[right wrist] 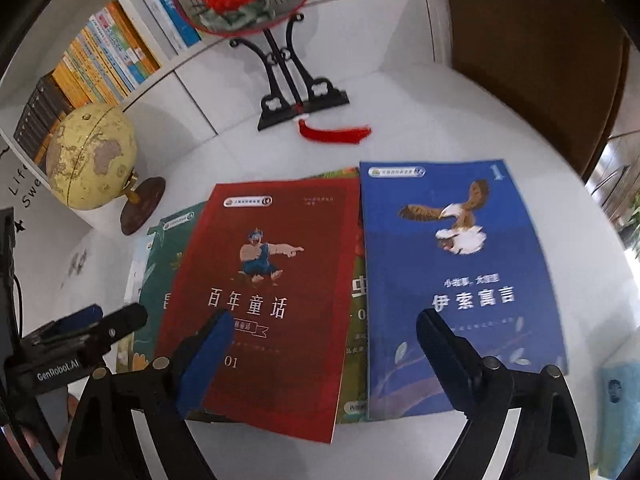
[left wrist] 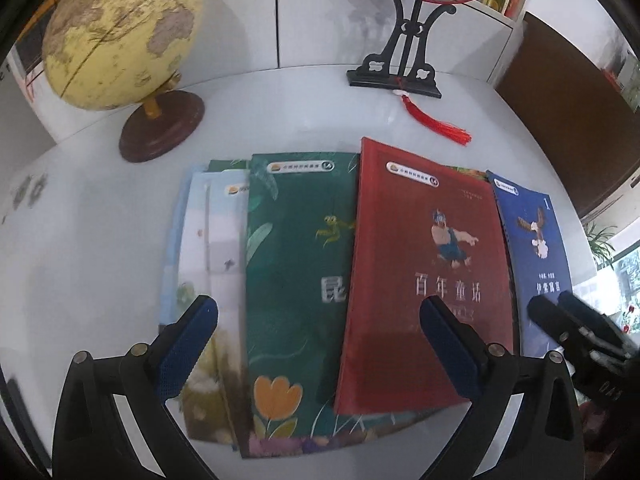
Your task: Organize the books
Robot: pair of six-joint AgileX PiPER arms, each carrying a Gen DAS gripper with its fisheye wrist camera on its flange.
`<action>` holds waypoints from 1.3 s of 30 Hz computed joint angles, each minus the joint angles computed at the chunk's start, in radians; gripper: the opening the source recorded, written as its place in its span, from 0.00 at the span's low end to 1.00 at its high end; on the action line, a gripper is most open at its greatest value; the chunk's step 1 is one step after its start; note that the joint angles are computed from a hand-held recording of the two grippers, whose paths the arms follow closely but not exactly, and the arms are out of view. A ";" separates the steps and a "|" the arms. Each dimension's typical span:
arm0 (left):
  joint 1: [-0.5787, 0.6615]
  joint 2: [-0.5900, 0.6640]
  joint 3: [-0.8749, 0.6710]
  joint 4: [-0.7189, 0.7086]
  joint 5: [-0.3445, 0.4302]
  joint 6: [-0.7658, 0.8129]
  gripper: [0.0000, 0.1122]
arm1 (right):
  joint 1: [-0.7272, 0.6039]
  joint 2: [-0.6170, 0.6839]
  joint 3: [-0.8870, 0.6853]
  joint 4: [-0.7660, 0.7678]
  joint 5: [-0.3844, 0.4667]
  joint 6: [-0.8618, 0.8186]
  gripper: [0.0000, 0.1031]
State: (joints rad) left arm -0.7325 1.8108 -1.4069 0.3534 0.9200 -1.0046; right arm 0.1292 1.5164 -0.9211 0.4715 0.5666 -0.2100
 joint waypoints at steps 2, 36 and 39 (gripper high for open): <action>0.025 0.021 -0.010 -0.038 -0.028 0.035 0.90 | -0.003 0.031 -0.004 0.018 -0.009 -0.020 0.89; 0.040 0.128 -0.057 -0.102 -0.104 0.116 0.89 | -0.142 0.160 0.040 0.608 0.060 -0.634 0.83; 0.037 0.121 -0.048 -0.093 -0.106 0.114 0.85 | -0.113 0.156 0.029 0.581 0.048 -0.622 0.67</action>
State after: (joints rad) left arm -0.6959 1.9319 -1.4552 0.2606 0.8143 -0.8902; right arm 0.0166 1.6726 -0.8917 1.0526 0.6148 -0.8325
